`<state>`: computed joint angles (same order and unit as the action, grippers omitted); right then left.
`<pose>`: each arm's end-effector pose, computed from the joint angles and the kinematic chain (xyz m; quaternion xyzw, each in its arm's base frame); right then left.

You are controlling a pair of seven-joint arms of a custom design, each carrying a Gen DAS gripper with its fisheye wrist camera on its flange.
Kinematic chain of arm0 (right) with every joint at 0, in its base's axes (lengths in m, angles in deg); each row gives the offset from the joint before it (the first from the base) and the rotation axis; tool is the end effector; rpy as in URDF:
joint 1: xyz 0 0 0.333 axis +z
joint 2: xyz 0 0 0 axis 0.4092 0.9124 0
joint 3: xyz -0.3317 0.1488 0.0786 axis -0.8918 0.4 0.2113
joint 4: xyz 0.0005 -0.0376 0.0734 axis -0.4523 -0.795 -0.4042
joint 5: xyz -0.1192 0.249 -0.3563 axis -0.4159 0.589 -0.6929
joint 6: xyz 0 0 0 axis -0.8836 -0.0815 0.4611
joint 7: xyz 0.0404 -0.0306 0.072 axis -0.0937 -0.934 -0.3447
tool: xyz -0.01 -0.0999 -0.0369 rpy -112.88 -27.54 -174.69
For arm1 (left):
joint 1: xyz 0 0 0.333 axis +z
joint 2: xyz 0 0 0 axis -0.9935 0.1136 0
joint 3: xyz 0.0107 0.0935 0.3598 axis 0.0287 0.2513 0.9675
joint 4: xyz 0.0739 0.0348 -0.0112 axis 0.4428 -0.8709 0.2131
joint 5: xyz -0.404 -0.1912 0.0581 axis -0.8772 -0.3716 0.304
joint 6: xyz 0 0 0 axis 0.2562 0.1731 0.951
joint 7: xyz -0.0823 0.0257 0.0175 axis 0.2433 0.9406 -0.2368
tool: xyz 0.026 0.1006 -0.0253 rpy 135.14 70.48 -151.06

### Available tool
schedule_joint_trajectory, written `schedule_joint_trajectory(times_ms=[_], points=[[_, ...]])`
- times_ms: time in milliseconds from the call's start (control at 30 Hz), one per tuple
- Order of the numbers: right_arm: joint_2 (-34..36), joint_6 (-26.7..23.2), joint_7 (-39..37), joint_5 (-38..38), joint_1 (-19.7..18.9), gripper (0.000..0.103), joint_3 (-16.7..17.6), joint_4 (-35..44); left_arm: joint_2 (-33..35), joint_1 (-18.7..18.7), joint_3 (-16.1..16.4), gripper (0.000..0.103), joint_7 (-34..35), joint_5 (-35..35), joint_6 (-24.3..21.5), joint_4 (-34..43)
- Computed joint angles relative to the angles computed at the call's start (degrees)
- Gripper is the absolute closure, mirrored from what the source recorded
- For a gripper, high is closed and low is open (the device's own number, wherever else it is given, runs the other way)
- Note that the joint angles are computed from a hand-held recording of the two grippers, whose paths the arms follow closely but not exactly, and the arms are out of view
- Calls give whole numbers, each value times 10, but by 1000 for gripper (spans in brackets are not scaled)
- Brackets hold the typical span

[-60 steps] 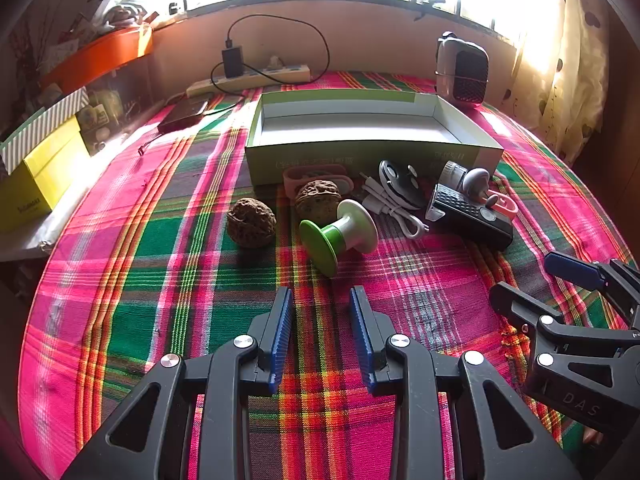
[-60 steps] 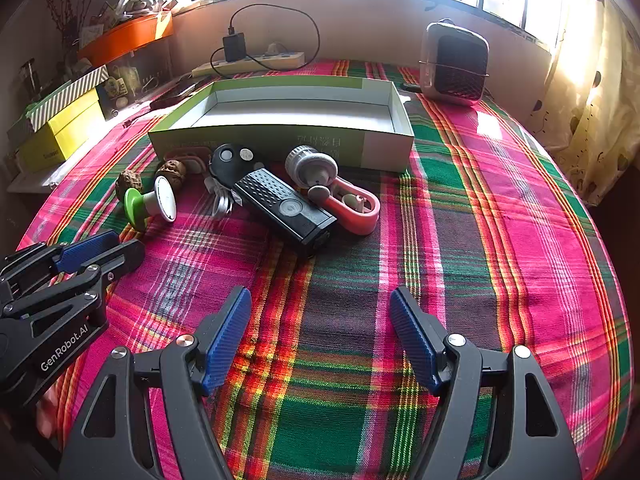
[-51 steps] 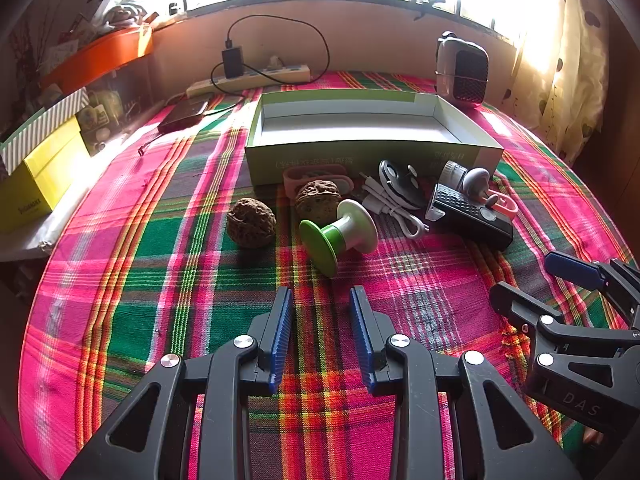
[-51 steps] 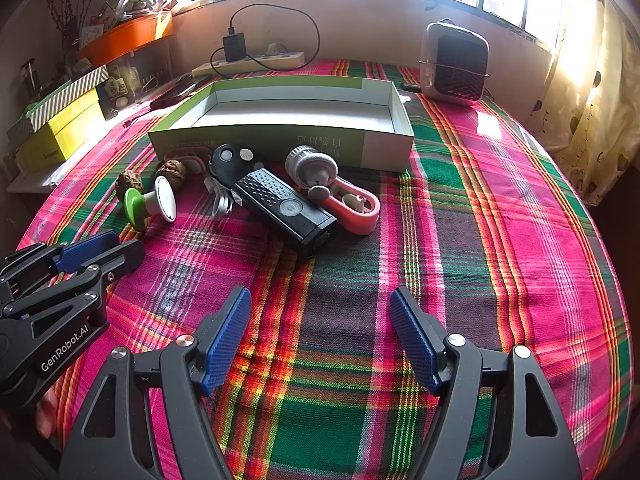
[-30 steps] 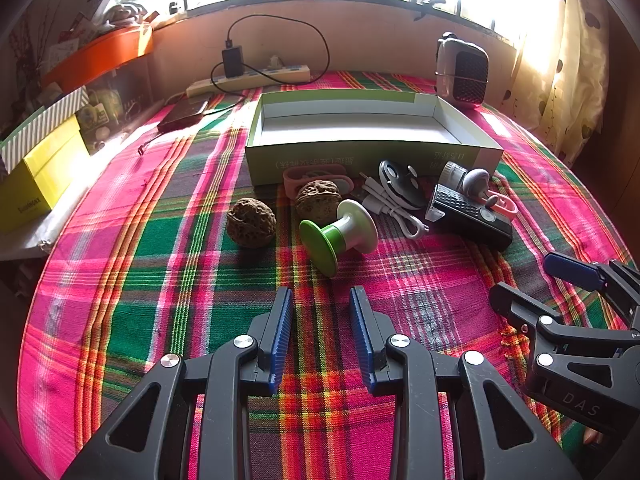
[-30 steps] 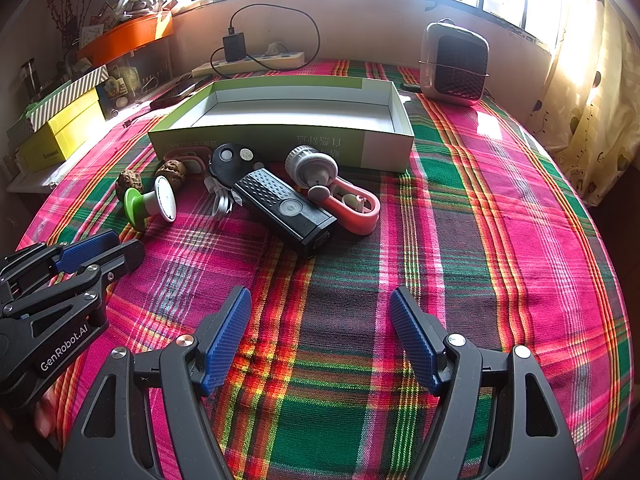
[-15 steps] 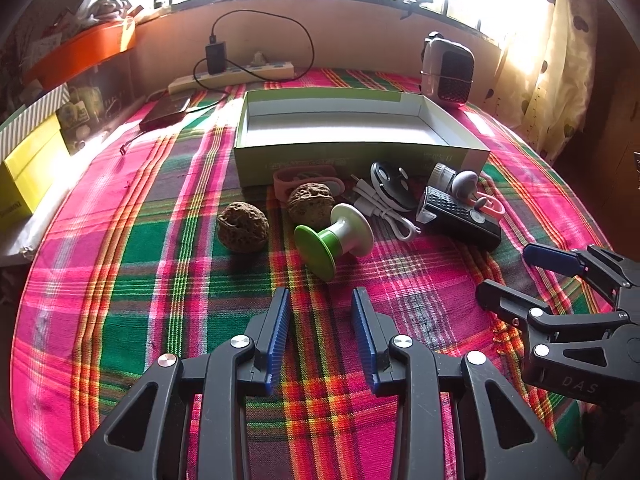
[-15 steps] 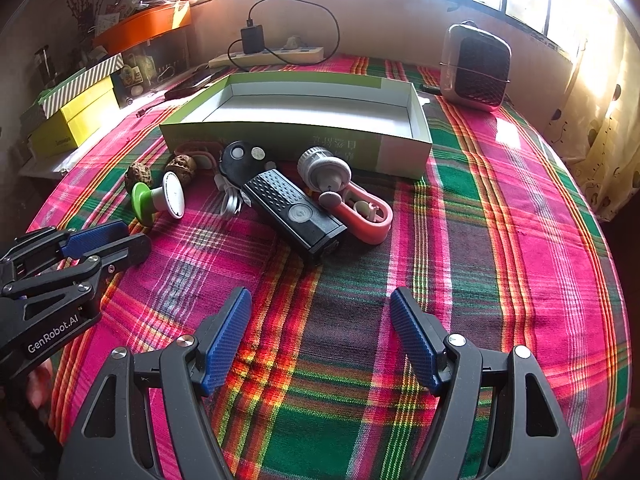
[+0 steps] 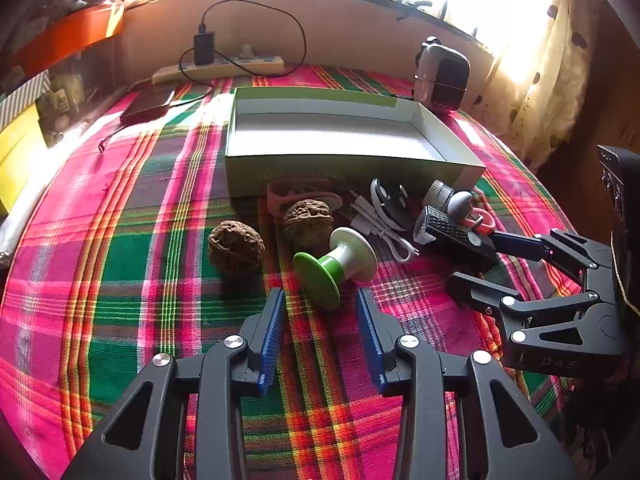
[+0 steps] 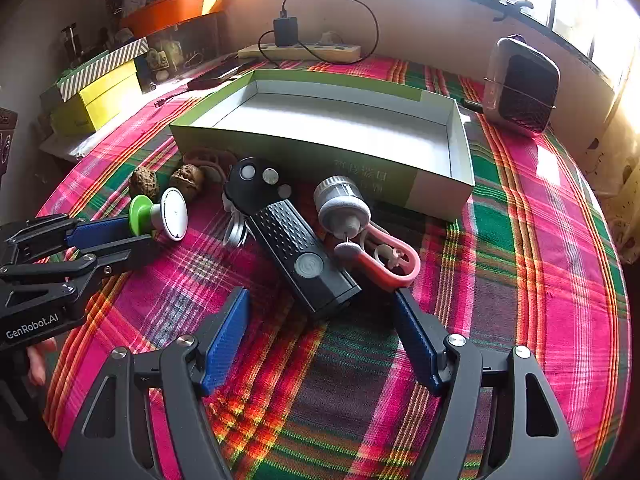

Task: Organize objects
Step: 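Grasp the green-and-white spool with the left gripper while the right gripper grasps the black remote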

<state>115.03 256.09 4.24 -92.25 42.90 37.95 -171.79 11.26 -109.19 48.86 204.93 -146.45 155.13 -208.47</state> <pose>0.6184 0.4013 0.2323 -0.8640 0.3905 -0.1302 0.2901 0.5386 -0.2253 0.2319 -0.7296 0.5891 -0.2744 0.2128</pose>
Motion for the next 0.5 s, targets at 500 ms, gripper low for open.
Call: schedule_joint_trajectory(times_ms=[500], points=[[28,-23,-56,13,-31,31,41,41,4,-28,54,67,-4,47,-50,16]])
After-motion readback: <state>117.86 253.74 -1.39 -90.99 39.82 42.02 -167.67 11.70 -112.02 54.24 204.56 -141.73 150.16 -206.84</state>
